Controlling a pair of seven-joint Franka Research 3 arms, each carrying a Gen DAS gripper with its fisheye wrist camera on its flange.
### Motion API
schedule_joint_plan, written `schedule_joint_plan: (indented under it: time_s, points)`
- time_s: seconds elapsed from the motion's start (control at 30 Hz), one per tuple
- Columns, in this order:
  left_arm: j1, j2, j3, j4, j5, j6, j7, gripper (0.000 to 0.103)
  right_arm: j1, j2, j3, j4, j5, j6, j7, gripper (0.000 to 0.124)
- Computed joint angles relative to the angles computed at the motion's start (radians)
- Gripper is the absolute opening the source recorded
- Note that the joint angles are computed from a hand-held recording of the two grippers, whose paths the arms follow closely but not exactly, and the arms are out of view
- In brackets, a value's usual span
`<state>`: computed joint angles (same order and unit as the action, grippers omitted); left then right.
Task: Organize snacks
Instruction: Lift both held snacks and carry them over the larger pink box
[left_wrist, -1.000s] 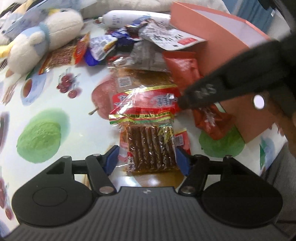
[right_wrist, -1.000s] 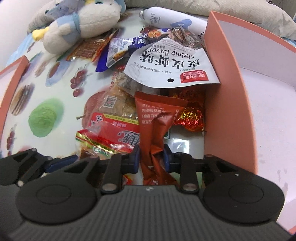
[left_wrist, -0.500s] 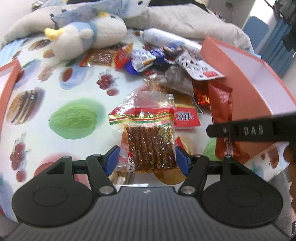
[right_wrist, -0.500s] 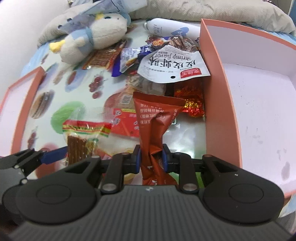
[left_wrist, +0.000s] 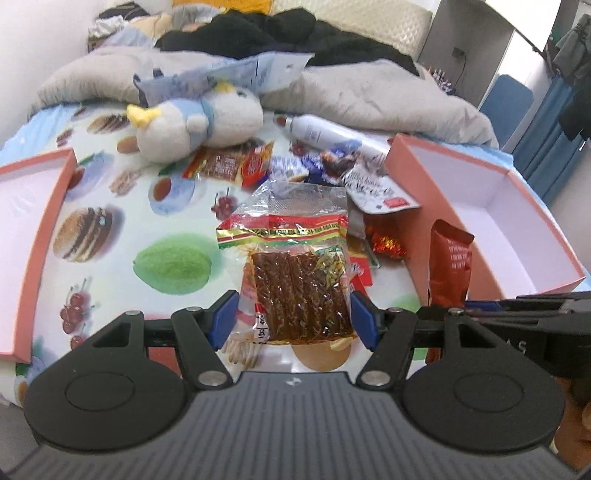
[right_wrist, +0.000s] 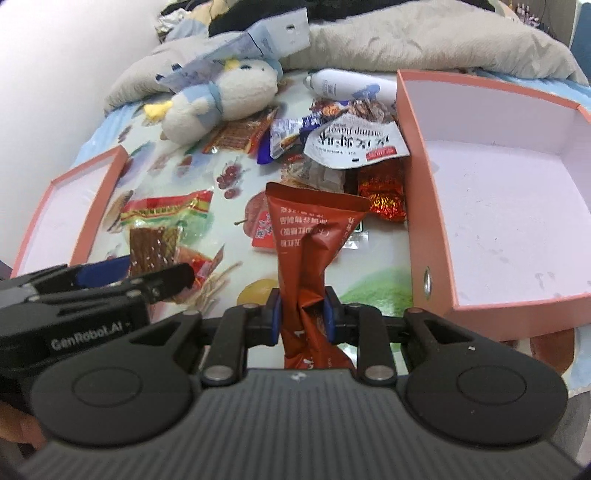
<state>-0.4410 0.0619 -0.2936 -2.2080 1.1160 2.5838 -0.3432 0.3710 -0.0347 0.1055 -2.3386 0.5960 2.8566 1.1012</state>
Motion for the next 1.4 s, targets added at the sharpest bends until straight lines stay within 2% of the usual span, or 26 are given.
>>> schedule_joint_plan:
  time_s: [0.07,0.2,0.73,1.1,1.23,1.4]
  points:
    - [-0.004,-0.023,-0.005,-0.004,0.004,-0.013,-0.006,0.07,0.003,-0.021,-0.001,-0.015,0.022,0.012,-0.017,0.026]
    - [0.012,-0.073,-0.009,-0.024,0.022,0.034,-0.067,0.07,0.015,-0.056,-0.011,-0.025,0.074,0.042,-0.06,0.026]
    - [0.027,-0.097,-0.045,0.15,0.032,-0.064,0.099,0.07,0.046,-0.116,-0.075,0.041,0.287,0.132,-0.266,0.026]
    - [-0.019,-0.01,-0.039,0.315,0.086,-0.092,0.149,0.07,0.044,-0.14,-0.114,0.063,0.401,0.173,-0.389,0.026]
    - [-0.048,0.038,-0.025,0.385,0.09,-0.088,0.177,0.07,0.038,-0.146,-0.132,0.068,0.451,0.176,-0.442,0.026]
    - [-0.089,0.124,0.001,0.493,0.068,-0.071,0.241,0.07,0.029,-0.142,-0.148,0.068,0.489,0.225,-0.51,0.026]
